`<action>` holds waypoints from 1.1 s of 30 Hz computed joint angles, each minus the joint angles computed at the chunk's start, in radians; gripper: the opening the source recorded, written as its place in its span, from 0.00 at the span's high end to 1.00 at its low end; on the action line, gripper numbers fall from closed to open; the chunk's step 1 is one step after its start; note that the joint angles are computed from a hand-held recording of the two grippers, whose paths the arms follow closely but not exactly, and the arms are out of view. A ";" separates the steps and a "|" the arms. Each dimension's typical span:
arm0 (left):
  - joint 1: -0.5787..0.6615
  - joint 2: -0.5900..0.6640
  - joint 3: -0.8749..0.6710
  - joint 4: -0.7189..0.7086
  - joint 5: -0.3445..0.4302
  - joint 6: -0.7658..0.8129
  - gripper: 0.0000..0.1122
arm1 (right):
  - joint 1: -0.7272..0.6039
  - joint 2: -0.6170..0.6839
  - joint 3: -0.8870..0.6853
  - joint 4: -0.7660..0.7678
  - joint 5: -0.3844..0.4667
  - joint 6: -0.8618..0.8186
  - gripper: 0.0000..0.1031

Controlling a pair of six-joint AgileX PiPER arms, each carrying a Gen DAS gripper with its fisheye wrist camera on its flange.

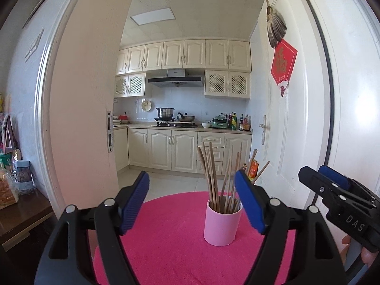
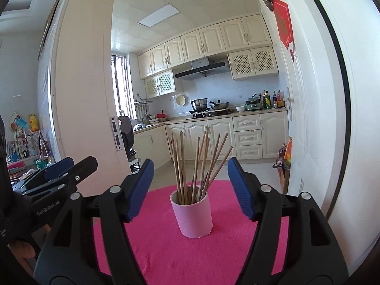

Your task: Organize utensils

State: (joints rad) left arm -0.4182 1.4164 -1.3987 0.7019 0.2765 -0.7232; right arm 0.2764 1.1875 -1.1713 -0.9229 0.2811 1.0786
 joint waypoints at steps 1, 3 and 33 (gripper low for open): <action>-0.011 -0.029 0.021 0.029 0.006 -0.022 0.34 | 0.040 -0.021 0.005 -0.059 0.046 0.042 0.30; -0.035 -0.081 0.053 0.046 0.021 -0.019 0.34 | 0.130 -0.057 0.014 -0.152 0.141 0.100 0.28; -0.196 -0.307 0.191 0.314 0.138 -0.246 0.32 | 0.644 -0.182 0.066 -0.484 0.701 0.274 0.16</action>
State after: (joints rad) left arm -0.6143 1.1091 -1.2078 1.0162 0.4145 -0.9688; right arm 0.9209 1.0053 -1.1055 -1.4064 0.9821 1.3527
